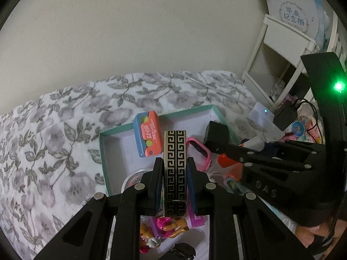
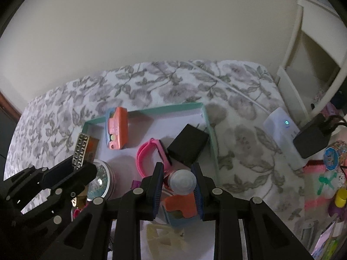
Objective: Organize rigid objects
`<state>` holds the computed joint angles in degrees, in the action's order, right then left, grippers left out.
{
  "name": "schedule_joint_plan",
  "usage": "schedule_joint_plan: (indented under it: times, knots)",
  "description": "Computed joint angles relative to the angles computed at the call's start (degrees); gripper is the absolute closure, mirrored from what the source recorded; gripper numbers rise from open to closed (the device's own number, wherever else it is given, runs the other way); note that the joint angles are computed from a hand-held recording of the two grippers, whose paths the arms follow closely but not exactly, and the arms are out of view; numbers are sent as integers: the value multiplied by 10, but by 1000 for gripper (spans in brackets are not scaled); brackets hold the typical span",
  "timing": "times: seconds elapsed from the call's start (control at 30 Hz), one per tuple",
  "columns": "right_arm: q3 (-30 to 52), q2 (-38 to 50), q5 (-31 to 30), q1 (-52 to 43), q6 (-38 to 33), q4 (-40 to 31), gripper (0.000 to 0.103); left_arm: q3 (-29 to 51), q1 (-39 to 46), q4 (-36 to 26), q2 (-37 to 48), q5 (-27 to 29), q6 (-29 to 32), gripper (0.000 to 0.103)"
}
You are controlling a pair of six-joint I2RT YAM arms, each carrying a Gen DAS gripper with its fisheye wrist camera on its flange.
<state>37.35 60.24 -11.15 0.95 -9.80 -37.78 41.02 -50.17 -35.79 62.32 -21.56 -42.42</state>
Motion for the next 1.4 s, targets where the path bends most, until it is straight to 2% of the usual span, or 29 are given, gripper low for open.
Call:
schedule_joint_plan:
  times: [0.2,0.6,0.63,0.73,1.0,1.07,1.2,1.4]
  knots:
    - [-17,6,35,45,16,28,75,-12,13,16,13,17,3,81]
    - [-14,10,24,40,40,29,74,-15,28,22,26,45,6,79]
    - [-12,10,24,40,42,28,73,-15,27,22,25,45,5,77]
    - [-10,3,17,38,45,23,54,-14,23,20,19,41,1,64]
    - [-5,-12,17,38,47,17,51,-12,19,12,13,28,-8,63]
    - [-5,-14,16,37,47,17,46,-12,24,8,9,27,-7,62]
    - [-4,-18,6,22,48,19,42,-13,38,-8,-4,15,-9,49]
    - [-4,-18,4,11,49,24,35,-27,80,-23,-38,18,-16,42]
